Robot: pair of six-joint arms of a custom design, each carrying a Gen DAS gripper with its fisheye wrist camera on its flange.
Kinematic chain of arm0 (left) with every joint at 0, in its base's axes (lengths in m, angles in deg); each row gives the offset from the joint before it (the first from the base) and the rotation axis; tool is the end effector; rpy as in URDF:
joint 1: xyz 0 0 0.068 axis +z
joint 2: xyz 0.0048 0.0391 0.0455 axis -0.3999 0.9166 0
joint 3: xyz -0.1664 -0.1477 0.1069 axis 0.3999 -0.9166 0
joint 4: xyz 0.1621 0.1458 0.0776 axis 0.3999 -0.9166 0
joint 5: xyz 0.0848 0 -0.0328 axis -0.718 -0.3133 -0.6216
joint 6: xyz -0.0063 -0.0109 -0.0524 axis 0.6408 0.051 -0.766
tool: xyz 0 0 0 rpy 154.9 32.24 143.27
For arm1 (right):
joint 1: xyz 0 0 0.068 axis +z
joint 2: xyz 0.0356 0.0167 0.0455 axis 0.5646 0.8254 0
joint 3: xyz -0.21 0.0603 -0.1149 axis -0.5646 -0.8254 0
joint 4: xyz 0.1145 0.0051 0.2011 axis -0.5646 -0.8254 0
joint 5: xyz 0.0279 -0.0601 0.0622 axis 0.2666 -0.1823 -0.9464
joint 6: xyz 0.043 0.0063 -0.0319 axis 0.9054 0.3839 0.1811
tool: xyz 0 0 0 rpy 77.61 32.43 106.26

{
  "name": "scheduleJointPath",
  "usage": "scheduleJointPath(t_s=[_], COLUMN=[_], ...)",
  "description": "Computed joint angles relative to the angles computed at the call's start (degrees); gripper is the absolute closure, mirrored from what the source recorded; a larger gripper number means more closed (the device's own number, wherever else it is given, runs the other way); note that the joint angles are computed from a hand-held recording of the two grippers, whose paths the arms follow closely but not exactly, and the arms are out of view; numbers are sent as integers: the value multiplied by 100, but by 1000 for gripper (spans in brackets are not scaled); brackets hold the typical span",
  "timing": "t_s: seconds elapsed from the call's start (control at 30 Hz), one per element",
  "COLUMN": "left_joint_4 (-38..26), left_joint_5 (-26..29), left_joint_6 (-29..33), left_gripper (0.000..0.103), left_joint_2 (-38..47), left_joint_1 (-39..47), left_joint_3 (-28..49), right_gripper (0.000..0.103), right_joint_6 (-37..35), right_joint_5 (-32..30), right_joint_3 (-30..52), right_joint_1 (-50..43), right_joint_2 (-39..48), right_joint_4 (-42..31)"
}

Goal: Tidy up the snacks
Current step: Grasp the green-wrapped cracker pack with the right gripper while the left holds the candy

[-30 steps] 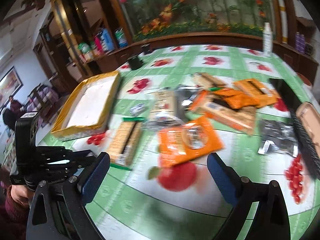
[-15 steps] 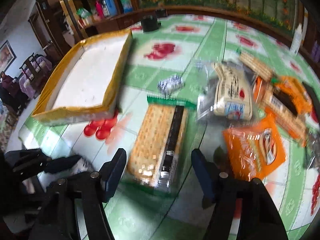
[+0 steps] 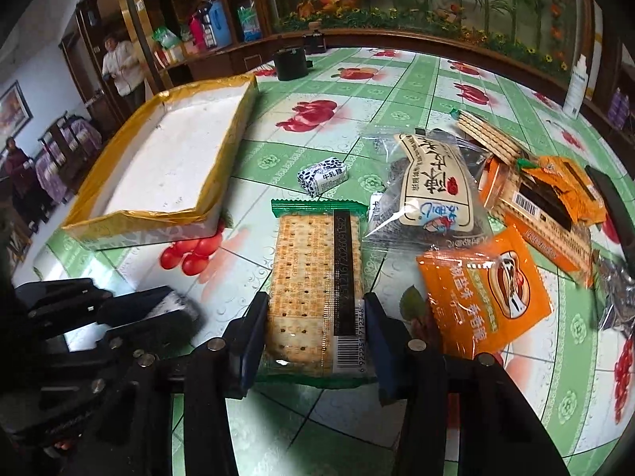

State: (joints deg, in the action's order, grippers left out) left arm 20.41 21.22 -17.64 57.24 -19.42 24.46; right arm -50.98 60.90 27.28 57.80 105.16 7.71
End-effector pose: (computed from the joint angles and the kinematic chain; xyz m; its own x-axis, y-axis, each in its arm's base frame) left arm 0.2577 -0.0009 0.2094 -0.6744 0.3835 -0.6309 0.6167 0.7625 -0.1958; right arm 0.2283 0.0957 0.2109 -0.7936 0.0586 -0.6056 -0.0559 0.9841 0.1684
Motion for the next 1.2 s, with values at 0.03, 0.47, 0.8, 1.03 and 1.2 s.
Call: scheduleJointPath(t_s=[0.03, 0.47, 0.8, 1.03, 1.2], left_joint_4=[-15, -112, -267, -318, -323], left_joint_5=[8, 192, 412, 450, 454], left_joint_6=[-32, -431, -458, -440, -459], left_gripper=[84, 84, 84, 84, 84], left_joint_2=[16, 25, 176, 211, 189], left_joint_1=[-43, -332, -172, -157, -152], left_joint_3=[43, 493, 854, 954, 955], right_gripper=[52, 53, 53, 53, 53], right_joint_6=[-8, -7, 10, 42, 23], right_joint_5=[-51, -305, -328, -301, -322], right_joint_3=[-48, -438, -302, -265, -208], right_joint_1=[-39, -289, -348, -262, -249], right_joint_2=[-74, -989, -1175, -1145, -1096], right_joint_4=[5, 96, -75, -85, -99])
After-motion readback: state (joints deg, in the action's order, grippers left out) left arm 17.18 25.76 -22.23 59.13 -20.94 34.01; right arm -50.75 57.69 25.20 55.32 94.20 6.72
